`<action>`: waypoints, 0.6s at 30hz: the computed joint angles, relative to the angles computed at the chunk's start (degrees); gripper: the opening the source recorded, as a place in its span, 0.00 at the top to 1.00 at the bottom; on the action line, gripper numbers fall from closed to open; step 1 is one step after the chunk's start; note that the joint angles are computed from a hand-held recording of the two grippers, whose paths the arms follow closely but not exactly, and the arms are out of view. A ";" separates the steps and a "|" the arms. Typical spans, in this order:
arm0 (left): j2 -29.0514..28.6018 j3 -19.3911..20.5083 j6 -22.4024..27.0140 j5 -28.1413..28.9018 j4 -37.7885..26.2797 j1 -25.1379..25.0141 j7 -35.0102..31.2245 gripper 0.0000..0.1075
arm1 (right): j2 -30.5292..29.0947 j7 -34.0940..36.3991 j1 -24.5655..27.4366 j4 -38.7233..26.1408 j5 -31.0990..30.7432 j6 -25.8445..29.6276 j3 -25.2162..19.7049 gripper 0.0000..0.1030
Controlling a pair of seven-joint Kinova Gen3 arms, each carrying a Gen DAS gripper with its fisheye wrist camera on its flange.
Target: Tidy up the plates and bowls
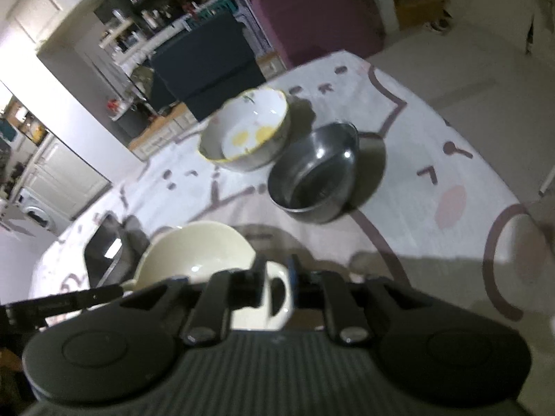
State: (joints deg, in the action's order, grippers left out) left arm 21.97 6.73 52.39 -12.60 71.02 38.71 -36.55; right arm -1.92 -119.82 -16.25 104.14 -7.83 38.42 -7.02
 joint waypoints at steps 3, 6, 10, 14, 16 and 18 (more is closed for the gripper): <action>1.11 0.38 0.01 0.86 -0.70 -0.57 -1.10 0.58 | 0.20 -0.84 0.25 0.07 0.07 0.22 0.23 0.56; 2.13 1.27 -0.69 3.63 -0.54 -2.17 -3.59 0.57 | 2.05 1.29 0.70 -0.79 -2.73 1.89 0.82 0.55; 3.38 1.78 -1.01 6.29 -0.41 -3.20 -6.90 0.59 | 4.34 6.55 0.93 -1.81 -5.18 3.40 0.61 0.55; 3.97 1.30 -1.41 7.49 -0.16 -3.27 -8.11 0.64 | 6.17 12.42 1.61 -2.66 -9.03 4.73 0.33 0.59; 4.02 0.76 -1.14 7.23 -0.26 -3.00 -7.94 0.72 | 6.81 12.63 0.65 -3.41 -8.08 5.64 0.51 0.62; 3.61 0.38 -1.61 7.27 0.39 -3.10 -7.49 0.78 | 7.54 12.18 0.52 -4.23 -6.62 6.53 0.08 0.67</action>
State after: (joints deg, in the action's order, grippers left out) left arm 25.59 7.11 50.78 -5.34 71.41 35.61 -44.04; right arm 5.62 -107.64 -15.73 99.91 -14.44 44.95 -6.94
